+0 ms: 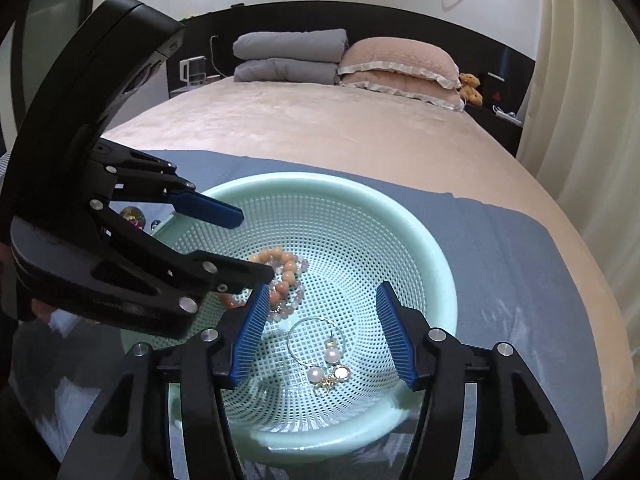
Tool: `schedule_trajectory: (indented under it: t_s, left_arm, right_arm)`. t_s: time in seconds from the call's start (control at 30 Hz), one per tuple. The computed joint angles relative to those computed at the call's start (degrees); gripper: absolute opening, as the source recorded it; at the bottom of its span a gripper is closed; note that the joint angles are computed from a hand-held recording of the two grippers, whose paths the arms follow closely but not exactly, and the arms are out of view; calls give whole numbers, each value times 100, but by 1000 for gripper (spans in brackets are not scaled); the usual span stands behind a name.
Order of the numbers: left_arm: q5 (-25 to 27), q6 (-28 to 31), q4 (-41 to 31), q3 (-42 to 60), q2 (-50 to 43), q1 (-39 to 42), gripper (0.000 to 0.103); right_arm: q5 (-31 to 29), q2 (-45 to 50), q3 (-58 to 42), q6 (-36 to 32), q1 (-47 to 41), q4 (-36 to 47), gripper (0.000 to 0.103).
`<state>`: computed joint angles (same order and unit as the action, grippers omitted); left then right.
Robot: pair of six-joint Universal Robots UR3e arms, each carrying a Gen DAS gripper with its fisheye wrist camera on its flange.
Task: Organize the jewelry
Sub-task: 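Carry the pearl earring with the right gripper into the basket and release, then grasp the silver hoop bangle with the left gripper while the right gripper grasps a silver earring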
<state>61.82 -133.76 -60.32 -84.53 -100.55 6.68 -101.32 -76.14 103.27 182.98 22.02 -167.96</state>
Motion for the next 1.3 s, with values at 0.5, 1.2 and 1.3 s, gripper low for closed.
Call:
schedule_trajectory:
  t_s: [0.5, 1.2, 1.3]
  left_arm:
    - [-968, 1871, -1415, -699, 1900, 2968, 94]
    - [-781, 3239, -1036, -2304, 1192, 3335, 94]
    - [-751, 3055, -568, -2511, 1092, 3169, 89]
  right_arm:
    - [824, -211, -39, -490, 1070, -987, 85]
    - [1074, 2544, -2947, -345, 1695, 1044, 63]
    - [1284, 2660, -3025, -260, 1543, 1099, 55]
